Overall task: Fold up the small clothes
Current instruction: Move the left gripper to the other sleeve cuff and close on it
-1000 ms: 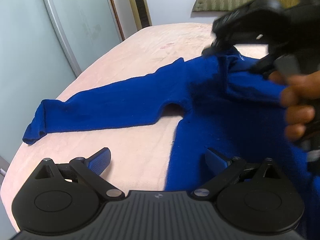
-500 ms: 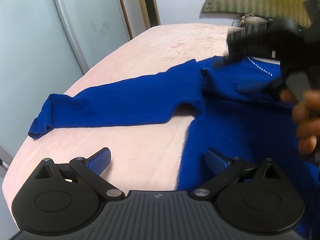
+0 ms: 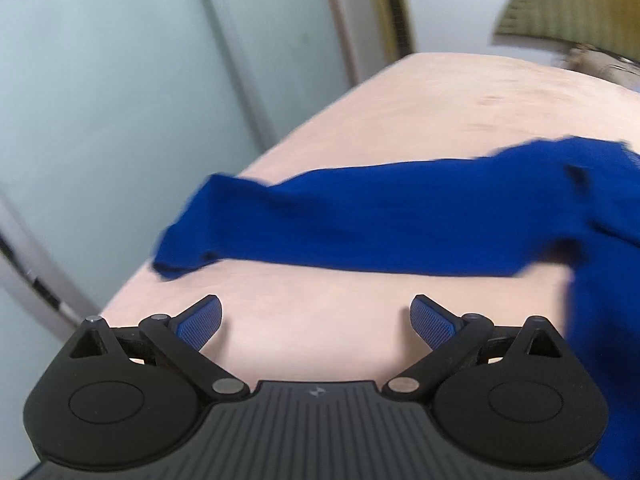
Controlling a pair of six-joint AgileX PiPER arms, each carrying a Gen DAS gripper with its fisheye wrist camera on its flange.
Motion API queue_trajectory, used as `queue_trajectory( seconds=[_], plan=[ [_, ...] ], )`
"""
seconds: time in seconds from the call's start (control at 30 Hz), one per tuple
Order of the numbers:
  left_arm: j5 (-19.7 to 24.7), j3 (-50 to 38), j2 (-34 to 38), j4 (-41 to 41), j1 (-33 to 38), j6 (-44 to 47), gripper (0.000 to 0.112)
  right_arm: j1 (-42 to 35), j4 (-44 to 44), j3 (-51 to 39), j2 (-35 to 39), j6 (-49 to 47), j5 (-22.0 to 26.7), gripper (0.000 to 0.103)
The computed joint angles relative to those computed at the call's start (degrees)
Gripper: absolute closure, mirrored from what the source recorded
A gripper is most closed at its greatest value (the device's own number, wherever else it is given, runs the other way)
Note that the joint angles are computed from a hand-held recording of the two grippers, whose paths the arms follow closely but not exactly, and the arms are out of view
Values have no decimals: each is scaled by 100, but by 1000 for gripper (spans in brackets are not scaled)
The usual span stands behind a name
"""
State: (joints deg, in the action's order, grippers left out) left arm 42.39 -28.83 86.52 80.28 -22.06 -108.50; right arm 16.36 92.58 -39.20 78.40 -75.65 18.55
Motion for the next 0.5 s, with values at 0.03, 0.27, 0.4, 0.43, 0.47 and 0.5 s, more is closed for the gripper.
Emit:
queue_trajectory(
  seconds=[0.03, 0.27, 0.4, 0.43, 0.47, 0.5],
  plan=[
    [-187, 49, -10, 195, 324, -112, 11, -55, -152, 102, -114, 170, 58, 26],
    [166, -423, 623, 1106, 1607, -271, 11, -130, 54, 460, -121, 37, 238, 25],
    [249, -1138, 1334, 940, 2557, 288, 11, -192, 371, 625, -139, -214, 284, 25],
    [371, -1276, 1530, 1000, 2770, 306, 9, -197, 412, 630, -114, -253, 273, 25],
    [566, -1399, 1677, 948, 2873, 400, 9, -192, 380, 641, -125, -195, 234, 25],
    [922, -1551, 1819, 834, 2972, 463, 10, -194, 331, 651, -148, -136, 212, 25]
  ],
)
